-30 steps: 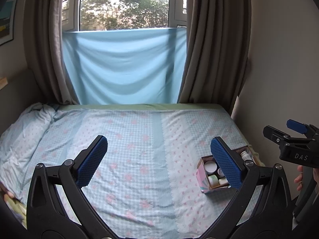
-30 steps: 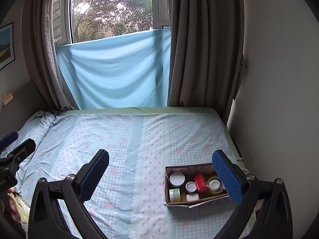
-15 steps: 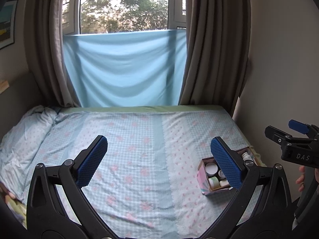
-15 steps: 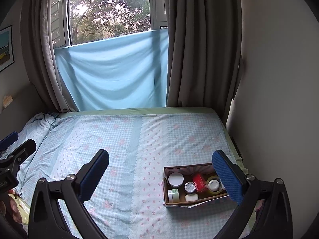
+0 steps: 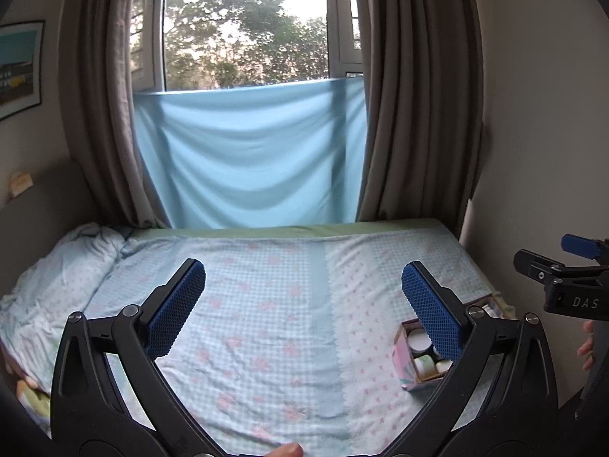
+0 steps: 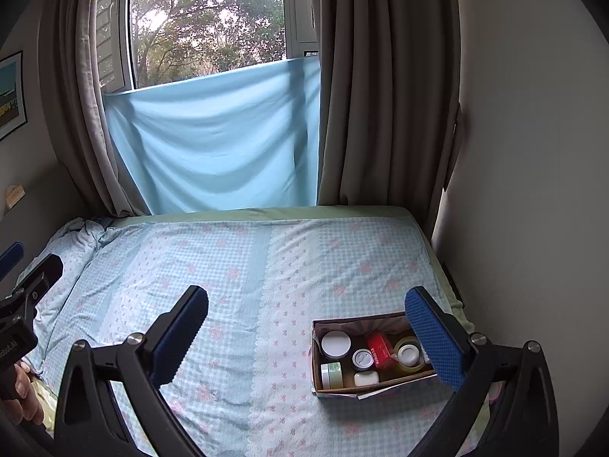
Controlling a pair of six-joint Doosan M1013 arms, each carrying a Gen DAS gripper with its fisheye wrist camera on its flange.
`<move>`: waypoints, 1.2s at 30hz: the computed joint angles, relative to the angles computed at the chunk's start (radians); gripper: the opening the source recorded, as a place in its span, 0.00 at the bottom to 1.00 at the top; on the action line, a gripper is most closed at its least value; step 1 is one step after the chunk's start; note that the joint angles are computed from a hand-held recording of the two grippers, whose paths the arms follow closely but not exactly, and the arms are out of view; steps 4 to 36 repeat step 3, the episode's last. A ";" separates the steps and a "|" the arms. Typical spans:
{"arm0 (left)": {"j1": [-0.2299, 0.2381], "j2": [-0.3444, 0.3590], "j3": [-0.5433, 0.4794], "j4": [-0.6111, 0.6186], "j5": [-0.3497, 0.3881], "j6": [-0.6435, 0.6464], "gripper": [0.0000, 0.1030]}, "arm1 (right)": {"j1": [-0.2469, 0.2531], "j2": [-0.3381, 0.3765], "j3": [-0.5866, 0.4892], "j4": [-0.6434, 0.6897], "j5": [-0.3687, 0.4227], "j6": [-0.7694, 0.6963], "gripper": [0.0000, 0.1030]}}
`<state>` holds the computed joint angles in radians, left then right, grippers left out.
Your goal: Organize rigid objects
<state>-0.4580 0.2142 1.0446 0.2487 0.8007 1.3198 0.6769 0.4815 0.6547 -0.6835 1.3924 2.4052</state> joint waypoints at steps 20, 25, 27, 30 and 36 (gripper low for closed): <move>0.006 0.001 0.003 -0.024 -0.012 0.003 1.00 | -0.002 0.003 -0.008 0.000 0.005 -0.003 1.00; 0.006 0.001 0.003 -0.024 -0.012 0.003 1.00 | -0.002 0.003 -0.008 0.000 0.005 -0.003 1.00; 0.006 0.001 0.003 -0.024 -0.012 0.003 1.00 | -0.002 0.003 -0.008 0.000 0.005 -0.003 1.00; 0.006 0.001 0.003 -0.024 -0.012 0.003 1.00 | -0.002 0.003 -0.008 0.000 0.005 -0.003 1.00; 0.006 0.001 0.003 -0.024 -0.012 0.003 1.00 | -0.002 0.003 -0.008 0.000 0.005 -0.003 1.00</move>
